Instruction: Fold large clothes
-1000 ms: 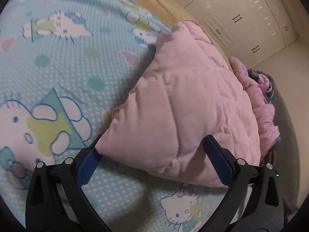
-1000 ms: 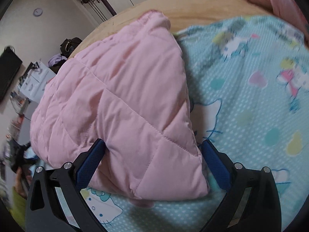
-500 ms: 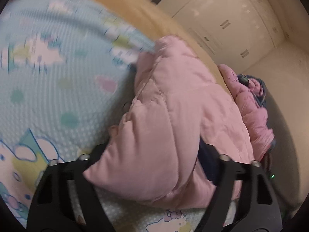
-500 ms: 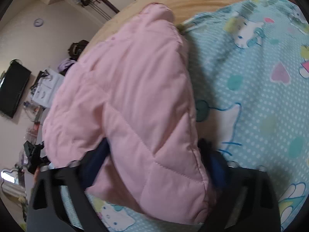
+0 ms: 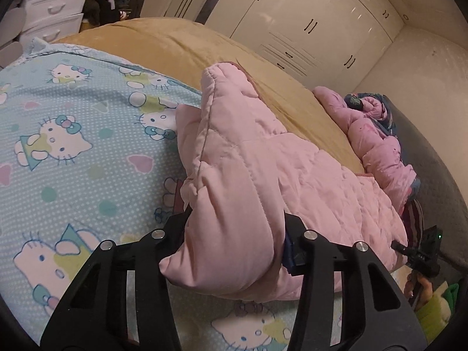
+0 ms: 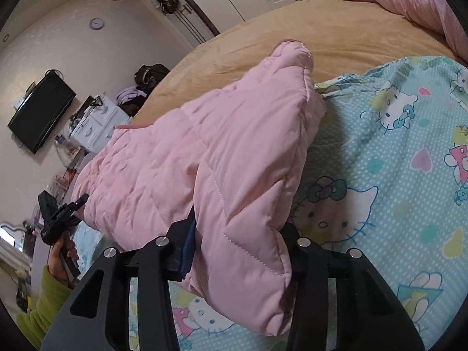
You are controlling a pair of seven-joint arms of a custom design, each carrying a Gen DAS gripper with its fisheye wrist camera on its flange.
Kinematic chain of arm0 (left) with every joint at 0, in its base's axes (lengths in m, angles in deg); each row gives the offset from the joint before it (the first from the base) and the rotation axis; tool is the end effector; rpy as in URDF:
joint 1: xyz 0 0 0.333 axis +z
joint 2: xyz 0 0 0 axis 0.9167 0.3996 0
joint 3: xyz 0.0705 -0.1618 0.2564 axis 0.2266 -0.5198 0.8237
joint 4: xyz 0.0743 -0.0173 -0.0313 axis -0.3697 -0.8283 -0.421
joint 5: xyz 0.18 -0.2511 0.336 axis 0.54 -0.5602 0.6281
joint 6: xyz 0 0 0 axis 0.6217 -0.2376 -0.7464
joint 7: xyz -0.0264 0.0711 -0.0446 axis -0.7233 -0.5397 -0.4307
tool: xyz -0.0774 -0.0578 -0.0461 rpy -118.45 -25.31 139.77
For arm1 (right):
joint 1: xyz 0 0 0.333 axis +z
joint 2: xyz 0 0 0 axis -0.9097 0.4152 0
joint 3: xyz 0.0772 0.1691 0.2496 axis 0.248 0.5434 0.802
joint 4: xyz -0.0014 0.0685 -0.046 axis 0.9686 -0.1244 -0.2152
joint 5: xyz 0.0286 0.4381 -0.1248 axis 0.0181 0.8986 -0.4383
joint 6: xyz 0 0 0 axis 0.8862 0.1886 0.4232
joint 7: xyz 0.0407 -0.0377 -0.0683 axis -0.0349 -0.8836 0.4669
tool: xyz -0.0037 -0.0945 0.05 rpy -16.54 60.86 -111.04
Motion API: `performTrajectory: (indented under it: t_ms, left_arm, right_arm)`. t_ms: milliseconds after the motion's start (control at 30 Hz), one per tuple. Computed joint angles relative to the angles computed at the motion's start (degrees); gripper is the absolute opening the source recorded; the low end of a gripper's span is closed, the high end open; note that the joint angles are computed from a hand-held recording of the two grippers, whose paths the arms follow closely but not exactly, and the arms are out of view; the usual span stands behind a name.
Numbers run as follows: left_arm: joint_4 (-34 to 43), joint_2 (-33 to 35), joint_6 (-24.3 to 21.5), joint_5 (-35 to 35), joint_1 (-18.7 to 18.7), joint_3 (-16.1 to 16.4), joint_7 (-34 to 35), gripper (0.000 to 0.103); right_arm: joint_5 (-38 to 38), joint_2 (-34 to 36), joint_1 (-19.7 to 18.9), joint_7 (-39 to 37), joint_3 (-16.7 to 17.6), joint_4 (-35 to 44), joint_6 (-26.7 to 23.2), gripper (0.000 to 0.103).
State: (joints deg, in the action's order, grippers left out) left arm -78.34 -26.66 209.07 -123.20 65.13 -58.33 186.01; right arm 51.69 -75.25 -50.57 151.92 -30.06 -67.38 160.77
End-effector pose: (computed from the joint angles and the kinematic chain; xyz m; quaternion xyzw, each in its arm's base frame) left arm 0.6949 -0.1386 0.5315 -0.5492 0.7114 -0.4383 0.0078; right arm 0.4584 0.0361 0.5352 -0.4798 0.7743 -0.1016 0.3998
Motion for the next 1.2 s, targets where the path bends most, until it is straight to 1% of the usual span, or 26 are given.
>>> performTrajectory:
  t_ms: [233,367,600,767,900,1067,1200]
  left_arm:
    - [-5.43,-5.44,-0.75,-0.74,-0.13,1.11,2.63,0.039]
    - [-8.72,-8.48,-1.39,-1.68,-0.5,2.27,4.37,0.039]
    - [-15.09,-14.31,-3.03,-3.61,-1.05,4.77,7.69,0.039]
    - [-18.65,-17.54,-3.35,-4.08,-1.61,6.09,8.93,0.039]
    - [-20.69,-19.13,-3.76,-3.66,-1.83,6.99,9.13,0.039]
    - [-20.72,-18.31,-2.74,-2.01,-1.89,7.0,8.38,0.04]
    - [-19.89,-17.1,-2.13,0.83,-1.68,6.53,6.75,0.042]
  right_arm:
    - [-1.56,-5.96,-0.33,2.04,2.41,-3.83,-1.16,0.041]
    - [-2.52,-9.96,0.09,3.32,3.08,-6.18,-2.18,0.041]
    - [-3.78,-17.43,1.1,5.44,3.74,-10.24,-5.64,0.041]
    - [-4.69,-18.93,1.6,8.18,5.37,-11.12,-6.13,0.041]
    - [-5.69,-19.91,2.03,9.22,5.63,-11.33,-7.43,0.041]
    - [-7.32,-18.96,1.2,11.21,6.87,-10.82,-7.98,0.041]
    - [-7.87,-16.82,0.79,12.49,6.64,-9.68,-8.75,0.041]
